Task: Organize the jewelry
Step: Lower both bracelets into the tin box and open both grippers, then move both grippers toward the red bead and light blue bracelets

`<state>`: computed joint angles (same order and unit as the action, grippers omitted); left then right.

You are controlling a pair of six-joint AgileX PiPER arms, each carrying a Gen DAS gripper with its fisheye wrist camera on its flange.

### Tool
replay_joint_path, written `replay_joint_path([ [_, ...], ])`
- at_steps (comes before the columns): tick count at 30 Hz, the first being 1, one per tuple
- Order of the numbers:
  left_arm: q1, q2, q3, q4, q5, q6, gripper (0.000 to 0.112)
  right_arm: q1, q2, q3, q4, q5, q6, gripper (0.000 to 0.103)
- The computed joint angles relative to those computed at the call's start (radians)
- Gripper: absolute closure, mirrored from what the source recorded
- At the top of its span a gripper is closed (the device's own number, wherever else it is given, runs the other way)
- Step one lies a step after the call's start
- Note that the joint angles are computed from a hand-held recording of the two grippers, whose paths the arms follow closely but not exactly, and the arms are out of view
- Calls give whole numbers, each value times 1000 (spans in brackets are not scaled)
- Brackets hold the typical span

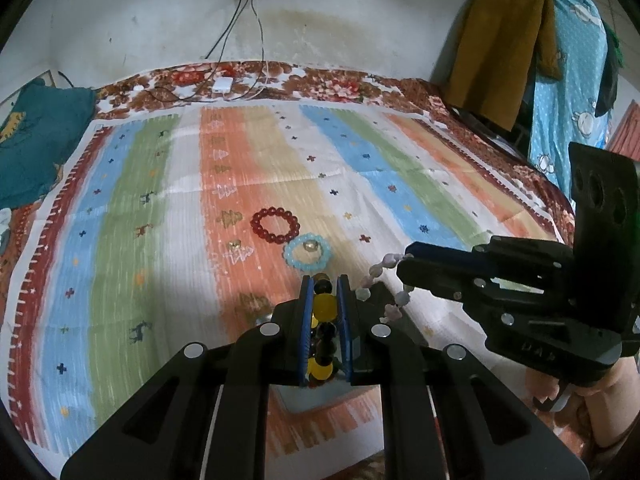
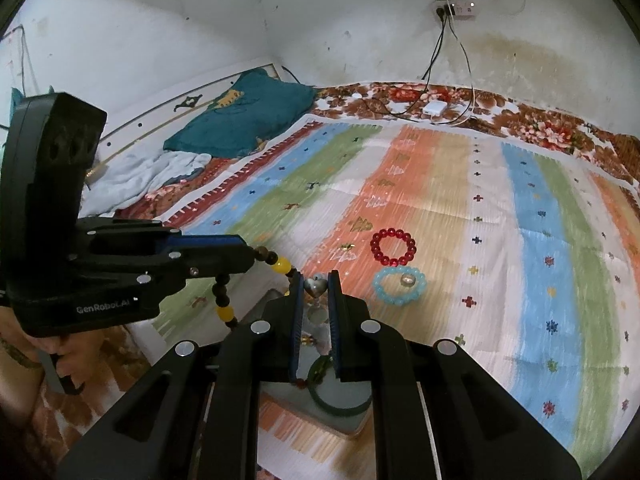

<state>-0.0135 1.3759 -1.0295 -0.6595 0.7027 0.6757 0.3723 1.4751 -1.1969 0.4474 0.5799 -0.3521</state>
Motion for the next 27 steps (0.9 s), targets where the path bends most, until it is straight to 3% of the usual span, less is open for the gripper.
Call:
replay_joint_path([
  [8,8,-21,22,-8,2,4,101,8,-12,12,17,21,-11,90],
  [10,11,-22,23,-3,-5,-14,96,2,-13,16,21,24,-13,90],
  [12,21,-21,22,5,-15,-34,90,1,-13,18,-14,12,33,82],
  [13,23,-16,18,13,-22,-48,90,-3,-12,19,-25,7,47,71],
  [16,40,2,3,24,-30,-74,76,-18,-10,21,-53,-4,84,69],
  [20,50,44,-27,46,-41,-107,65,-41,6,17,-68,-15,114,55],
  [27,49,150,-121,95,-23,-159,57,-77,65,-25,-66,7,124,45],
])
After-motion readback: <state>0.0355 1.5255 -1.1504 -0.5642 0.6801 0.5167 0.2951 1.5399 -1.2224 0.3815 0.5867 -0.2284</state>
